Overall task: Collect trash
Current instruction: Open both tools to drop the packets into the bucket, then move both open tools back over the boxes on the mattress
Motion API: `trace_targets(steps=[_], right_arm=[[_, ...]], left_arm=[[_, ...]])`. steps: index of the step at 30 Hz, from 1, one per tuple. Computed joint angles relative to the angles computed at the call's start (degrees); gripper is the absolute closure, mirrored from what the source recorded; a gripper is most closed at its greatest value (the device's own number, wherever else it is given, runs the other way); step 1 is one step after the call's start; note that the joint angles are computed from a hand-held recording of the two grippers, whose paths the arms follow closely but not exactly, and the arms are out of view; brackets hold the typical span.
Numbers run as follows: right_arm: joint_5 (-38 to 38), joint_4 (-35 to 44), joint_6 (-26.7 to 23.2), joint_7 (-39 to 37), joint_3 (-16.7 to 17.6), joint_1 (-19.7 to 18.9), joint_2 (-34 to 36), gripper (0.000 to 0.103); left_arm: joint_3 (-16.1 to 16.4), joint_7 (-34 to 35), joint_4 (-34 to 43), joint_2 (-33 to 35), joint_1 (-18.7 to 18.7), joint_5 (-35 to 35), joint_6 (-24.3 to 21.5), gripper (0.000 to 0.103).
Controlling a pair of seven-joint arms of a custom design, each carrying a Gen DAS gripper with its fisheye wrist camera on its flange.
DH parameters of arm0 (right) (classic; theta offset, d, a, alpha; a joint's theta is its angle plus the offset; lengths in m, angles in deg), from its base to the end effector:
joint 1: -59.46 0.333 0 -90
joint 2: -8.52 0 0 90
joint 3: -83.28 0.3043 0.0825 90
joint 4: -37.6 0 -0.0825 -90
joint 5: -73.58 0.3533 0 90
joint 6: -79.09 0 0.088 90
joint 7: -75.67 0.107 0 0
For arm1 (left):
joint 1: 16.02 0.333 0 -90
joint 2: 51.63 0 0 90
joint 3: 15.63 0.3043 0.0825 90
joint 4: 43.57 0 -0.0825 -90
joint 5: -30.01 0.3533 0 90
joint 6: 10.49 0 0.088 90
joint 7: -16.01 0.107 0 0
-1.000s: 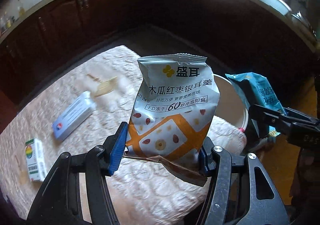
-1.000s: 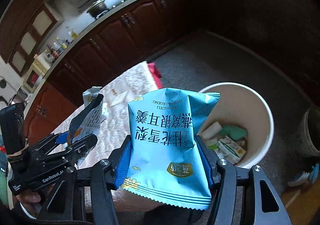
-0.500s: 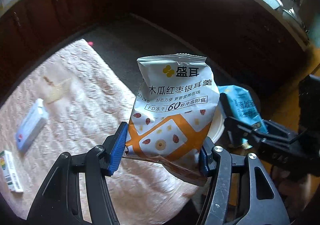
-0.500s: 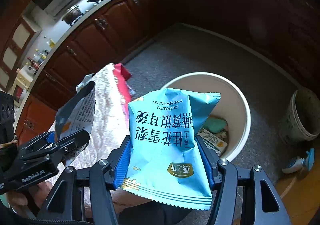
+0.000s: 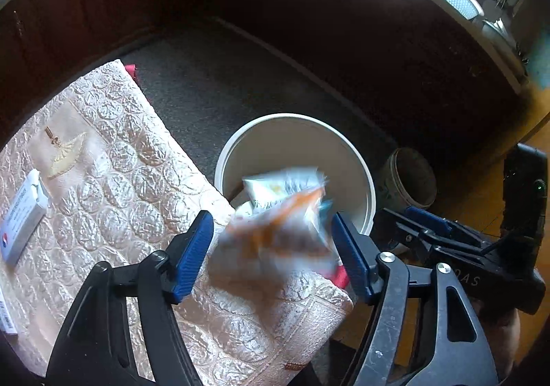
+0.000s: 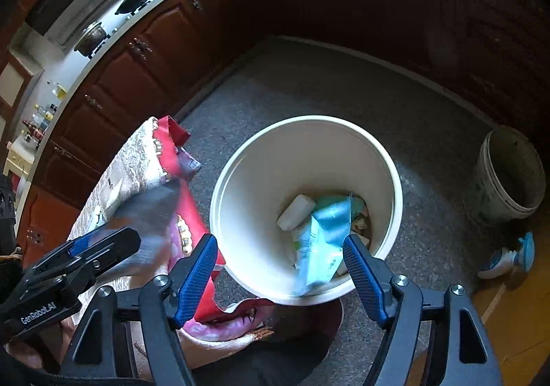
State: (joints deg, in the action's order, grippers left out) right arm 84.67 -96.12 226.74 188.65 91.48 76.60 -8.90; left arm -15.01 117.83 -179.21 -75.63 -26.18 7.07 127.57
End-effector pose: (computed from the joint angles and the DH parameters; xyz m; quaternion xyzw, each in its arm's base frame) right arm 0.4260 0.2035 0.5182 -0.6495 0.7094 -0.0486 0.2693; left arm 0.4307 -0.0743 0.5347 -0.6316 0.7236 -0.2742 0.0466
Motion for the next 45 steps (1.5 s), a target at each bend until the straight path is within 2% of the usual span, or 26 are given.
trace_targets(steps=[11, 24, 37, 41, 45], right_arm=[[1.4, -0.5, -0.2, -1.0, 0.0, 0.9, -0.4, 0.030], [0.1, 1.2, -0.2, -0.4, 2.0, 2.5, -0.8, 0.030], [-3.6, 6.5, 0.5, 0.3, 4.9, 6.6, 3.6, 0.028], [-3.4, 8.9, -0.1, -1.0, 5.1, 8.7, 6.0, 0.026], [-2.9, 11.7, -0.8, -2.6, 5.3, 10.8, 8.9, 0.026]], left_arm=[[0.2, -1.6, -1.6, -3.0, 0.5, 1.0, -0.6, 0.031], [1.5, -4.9, -5.6, -9.7, 2.7, 7.4, 1.5, 0.031], [6.4, -6.8, -10.9, -17.4, 8.8, 14.8, 1.6, 0.031], [8.8, -6.0, -12.3, -19.4, 11.8, 16.5, 0.7, 0.031], [11.4, -5.1, -12.9, -19.9, 16.2, 18.3, -0.9, 0.031]])
